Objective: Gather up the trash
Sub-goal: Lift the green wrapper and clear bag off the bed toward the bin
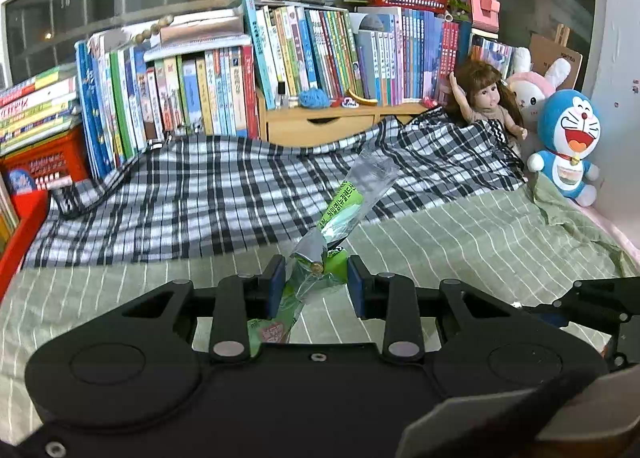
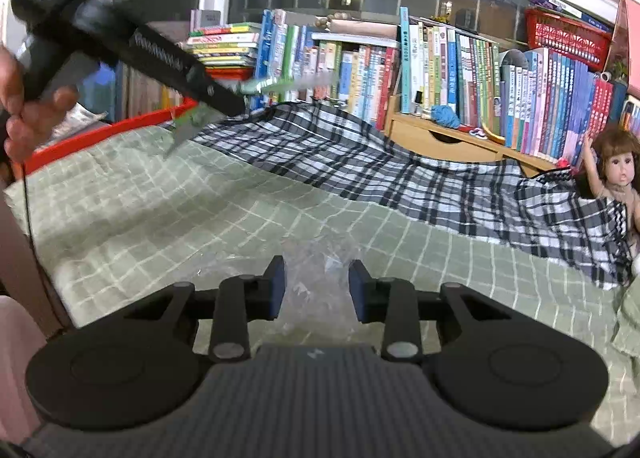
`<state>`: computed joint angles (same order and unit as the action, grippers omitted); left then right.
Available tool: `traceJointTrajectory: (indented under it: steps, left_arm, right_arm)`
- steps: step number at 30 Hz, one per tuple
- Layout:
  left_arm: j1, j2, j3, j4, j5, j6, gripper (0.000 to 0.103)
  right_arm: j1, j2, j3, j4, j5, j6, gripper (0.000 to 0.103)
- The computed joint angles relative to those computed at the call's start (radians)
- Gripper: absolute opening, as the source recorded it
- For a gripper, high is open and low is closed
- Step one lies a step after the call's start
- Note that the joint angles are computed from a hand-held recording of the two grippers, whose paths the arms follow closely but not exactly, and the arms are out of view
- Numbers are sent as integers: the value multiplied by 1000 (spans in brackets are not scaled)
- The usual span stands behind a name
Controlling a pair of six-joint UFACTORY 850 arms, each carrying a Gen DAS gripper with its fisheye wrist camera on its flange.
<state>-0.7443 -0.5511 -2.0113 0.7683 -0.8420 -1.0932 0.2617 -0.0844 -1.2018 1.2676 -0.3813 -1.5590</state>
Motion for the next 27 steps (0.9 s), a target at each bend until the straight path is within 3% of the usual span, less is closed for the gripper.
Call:
traceJointTrajectory:
  steps: [4,10,27]
  left_arm:
    - [-20,48,77,16,21,-61,31]
    - [-64,117,177,40,32,-126,31]
    - [-225,229,360,114,7,-362,32]
  right_arm:
    - [-13,39,27,16,-9,-35,38]
    - [-79,82,53,-15,-147,55,38]
    - [-172,311,267,-2,-235,19,38]
